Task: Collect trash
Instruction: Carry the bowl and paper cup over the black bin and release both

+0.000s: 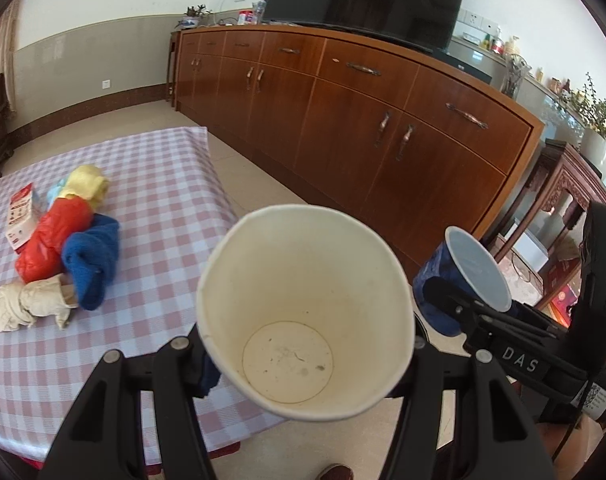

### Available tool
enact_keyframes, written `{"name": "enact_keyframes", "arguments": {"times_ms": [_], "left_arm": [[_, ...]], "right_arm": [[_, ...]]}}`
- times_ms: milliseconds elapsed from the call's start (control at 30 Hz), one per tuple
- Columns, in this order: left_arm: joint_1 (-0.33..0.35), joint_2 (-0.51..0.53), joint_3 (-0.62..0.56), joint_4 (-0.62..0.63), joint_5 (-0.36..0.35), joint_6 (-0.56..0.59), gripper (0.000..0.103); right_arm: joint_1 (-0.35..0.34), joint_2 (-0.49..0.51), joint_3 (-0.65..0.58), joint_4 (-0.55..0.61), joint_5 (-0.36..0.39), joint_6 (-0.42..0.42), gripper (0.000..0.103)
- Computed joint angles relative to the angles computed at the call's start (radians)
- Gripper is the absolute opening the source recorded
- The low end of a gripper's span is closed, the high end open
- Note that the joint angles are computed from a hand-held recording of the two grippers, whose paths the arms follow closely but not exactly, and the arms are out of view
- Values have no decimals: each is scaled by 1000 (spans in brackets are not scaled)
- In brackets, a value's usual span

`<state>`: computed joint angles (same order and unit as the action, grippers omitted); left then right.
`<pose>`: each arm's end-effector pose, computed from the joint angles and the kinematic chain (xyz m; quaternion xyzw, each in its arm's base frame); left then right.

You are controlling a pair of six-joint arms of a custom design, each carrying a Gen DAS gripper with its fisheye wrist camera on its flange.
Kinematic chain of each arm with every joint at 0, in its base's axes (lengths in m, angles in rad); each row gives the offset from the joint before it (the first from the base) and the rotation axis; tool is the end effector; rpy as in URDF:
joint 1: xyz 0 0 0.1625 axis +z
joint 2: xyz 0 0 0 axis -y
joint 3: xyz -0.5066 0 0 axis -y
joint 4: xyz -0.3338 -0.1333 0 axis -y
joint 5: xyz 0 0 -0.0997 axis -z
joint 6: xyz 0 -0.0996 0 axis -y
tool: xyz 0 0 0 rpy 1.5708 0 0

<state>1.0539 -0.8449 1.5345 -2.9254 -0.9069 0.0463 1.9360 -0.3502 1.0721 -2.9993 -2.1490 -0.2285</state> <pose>-0.1869 -0.7227 0.3288 0.1461 0.8880 -0.3719 0.2276 0.3795 -0.7717 0.1170 0.1687 -0.8888 0.3491 0.2442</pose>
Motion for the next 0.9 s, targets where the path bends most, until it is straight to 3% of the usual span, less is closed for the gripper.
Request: {"name": "enact_keyframes", "arguments": {"times_ms": [433,900], "left_arm": [[-11,147,-131,158,-83,-32,61],[27,292,-289,329,-84,-82,61]], "right_arm": [[-106,-119,176,-74,-74,105,79],[-211,-88,71,117,-67,231,79]]}}
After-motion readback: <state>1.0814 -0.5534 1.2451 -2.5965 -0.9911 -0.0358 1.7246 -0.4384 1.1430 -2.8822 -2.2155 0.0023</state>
